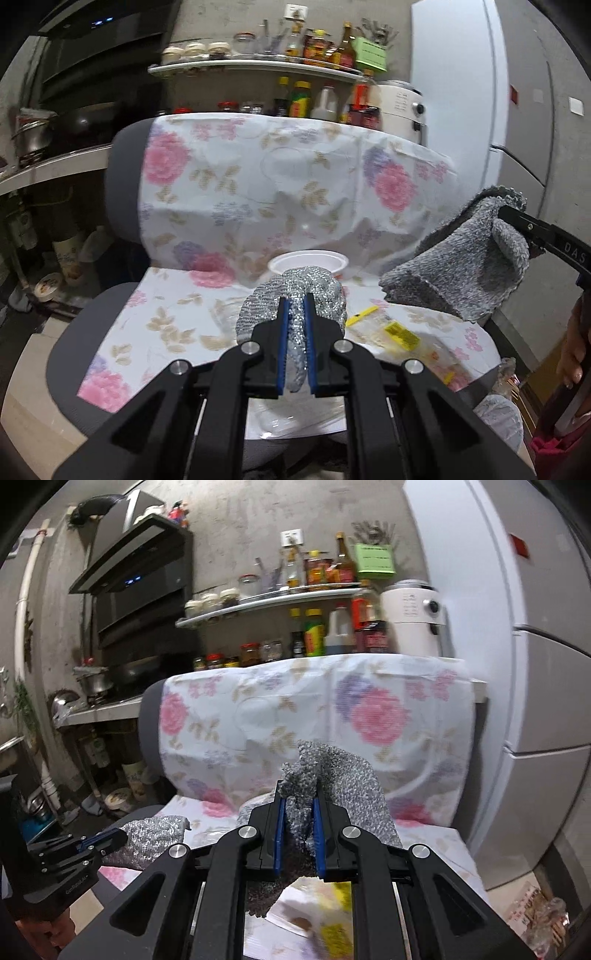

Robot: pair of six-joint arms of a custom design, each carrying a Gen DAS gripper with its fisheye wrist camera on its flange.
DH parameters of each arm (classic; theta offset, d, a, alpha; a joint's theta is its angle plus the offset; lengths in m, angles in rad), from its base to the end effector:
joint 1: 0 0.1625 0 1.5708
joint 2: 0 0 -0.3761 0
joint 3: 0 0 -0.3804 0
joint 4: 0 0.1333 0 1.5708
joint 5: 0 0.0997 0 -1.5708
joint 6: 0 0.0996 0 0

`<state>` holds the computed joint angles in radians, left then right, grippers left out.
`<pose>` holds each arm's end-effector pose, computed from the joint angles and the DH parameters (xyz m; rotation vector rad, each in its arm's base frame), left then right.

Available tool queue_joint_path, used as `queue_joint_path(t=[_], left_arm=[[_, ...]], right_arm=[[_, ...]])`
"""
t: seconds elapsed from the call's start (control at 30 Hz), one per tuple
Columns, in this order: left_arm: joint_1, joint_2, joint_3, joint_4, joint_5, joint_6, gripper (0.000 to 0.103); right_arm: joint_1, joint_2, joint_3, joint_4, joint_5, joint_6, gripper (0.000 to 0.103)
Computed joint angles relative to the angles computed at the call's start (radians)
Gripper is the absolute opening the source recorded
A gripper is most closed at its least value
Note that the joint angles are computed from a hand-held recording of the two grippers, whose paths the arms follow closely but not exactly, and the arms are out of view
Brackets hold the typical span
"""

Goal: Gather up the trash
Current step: 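Carry the scrubber and grey cloth over the trash bin and open both tools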

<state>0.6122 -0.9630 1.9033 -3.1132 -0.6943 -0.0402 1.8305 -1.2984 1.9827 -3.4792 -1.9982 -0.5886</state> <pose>-0.3355 -0.4920 0.1679 0.7453 2.2895 -1.1842 0.2212 -0.4742 0.3472 0.5899 -2.1070 1.4211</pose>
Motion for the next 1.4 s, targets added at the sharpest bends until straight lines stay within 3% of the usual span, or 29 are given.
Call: queue_joint_path(t=[0.27, 0.5, 0.73, 1.03, 1.13, 1.37, 1.4], left_arm=[[-0.008, 0.109, -0.090, -0.006, -0.173, 0.064, 0.006], [-0.034, 0.218, -0.165, 0.012, -0.379, 0.085, 0.006], [-0.073, 0.351, -0.225, 0.046, -0.563, 0.111, 0.006], [-0.122, 0.526, -0.284, 0.047, -0.712, 0.115, 0.006], [-0.134, 0.569, -0.307, 0.066, -0.747, 0.115, 0.006], [-0.136, 0.675, -0.432, 0.201, -0.783, 0.142, 0.006], [-0.134, 0.687, -0.451, 0.224, -0.786, 0.140, 0.007]], right_arm=[[-0.073, -0.175, 0.119, -0.057, -0.042, 0.013, 0.014], [-0.140, -0.379, 0.264, -0.124, -0.142, 0.007, 0.014], [-0.273, -0.579, 0.432, -0.120, -0.206, 0.040, 0.014], [-0.563, -0.787, 0.606, -0.113, -0.125, 0.084, 0.015], [-0.699, -0.872, 0.662, -0.037, -0.030, 0.103, 0.015], [-0.910, -0.870, 0.668, 0.063, 0.098, 0.161, 0.019], [-0.916, -0.860, 0.659, 0.073, 0.100, 0.173, 0.020]])
